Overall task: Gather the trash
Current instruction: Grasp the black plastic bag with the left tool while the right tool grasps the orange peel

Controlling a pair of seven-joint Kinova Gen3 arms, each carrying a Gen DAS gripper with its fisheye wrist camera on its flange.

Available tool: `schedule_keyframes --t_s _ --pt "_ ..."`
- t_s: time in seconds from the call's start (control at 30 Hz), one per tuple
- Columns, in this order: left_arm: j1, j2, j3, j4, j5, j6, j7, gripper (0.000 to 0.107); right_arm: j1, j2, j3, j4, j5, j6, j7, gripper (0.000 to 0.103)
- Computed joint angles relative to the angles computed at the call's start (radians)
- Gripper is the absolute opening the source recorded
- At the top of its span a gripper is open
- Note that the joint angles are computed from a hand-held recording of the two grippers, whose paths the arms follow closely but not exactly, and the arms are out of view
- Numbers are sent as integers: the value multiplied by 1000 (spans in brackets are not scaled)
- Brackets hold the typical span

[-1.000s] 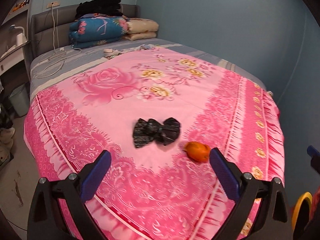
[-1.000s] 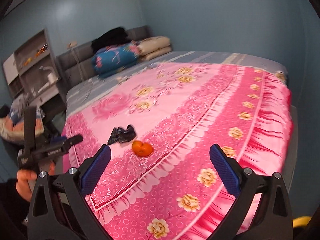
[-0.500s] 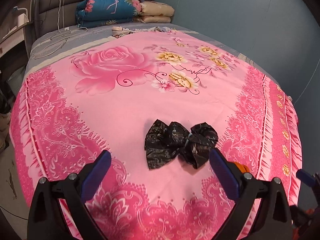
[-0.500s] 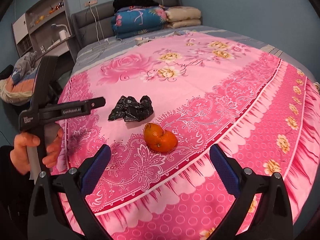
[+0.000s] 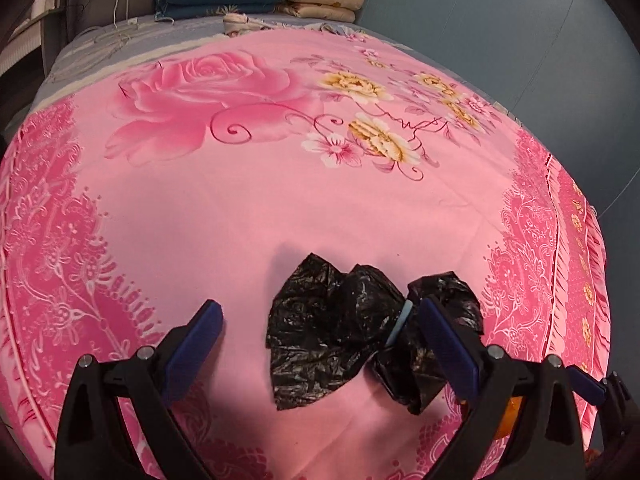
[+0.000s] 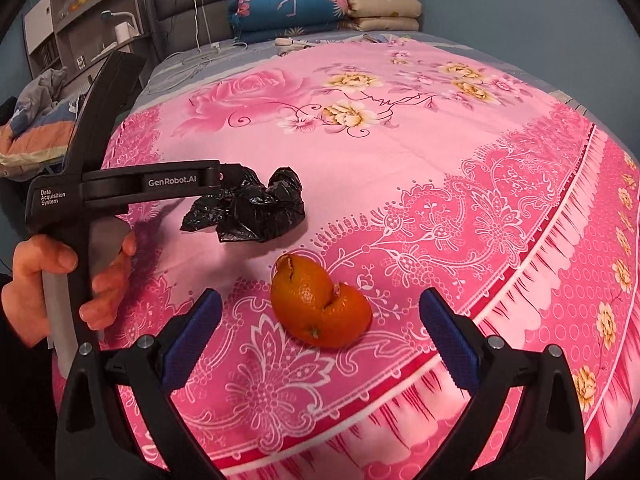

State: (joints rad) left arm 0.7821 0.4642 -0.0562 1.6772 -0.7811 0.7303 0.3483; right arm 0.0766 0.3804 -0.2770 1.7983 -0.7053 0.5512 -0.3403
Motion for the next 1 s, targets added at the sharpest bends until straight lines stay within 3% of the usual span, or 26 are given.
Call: schedule_keyframes --t_s 0.1,0.23,0.37,0.43,0.5,0.57,0.6,0.67,0.8,1.0 --pt "-15 9 -1 8 8 -47 -4 94 -45 14 17 -8 49 -32 -36 95" --pt "-2 26 -16 -8 -2 -46 -20 92 -71 41 14 -28 104 -51 -87 95" --pt "0 35 -26 -17 -5 -63 -35 79 -119 64 36 -41 184 -85 -182 94" --pt "2 37 -31 -19 -8 -74 -44 69 -132 76 40 -59 222 -70 -231 88" --pt "11 43 -38 -25 -11 -72 -47 55 -158 86 57 -71 272 -68 -283 72" --pt "18 43 -40 -25 -17 -70 -22 43 -156 93 50 -79 296 -57 -313 64" --pt "36 48 -55 -35 -10 -49 -16 32 -151 99 45 -87 303 -46 -325 59" --pt "45 48 -58 -37 -25 -37 -5 22 -149 100 35 -84 317 -56 -338 50" --pt "51 51 -48 -47 -37 -2 5 15 -140 101 20 -79 328 -64 -365 41" --pt "52 12 -34 -13 -63 -20 46 13 -100 93 -10 -89 302 -27 -372 32"
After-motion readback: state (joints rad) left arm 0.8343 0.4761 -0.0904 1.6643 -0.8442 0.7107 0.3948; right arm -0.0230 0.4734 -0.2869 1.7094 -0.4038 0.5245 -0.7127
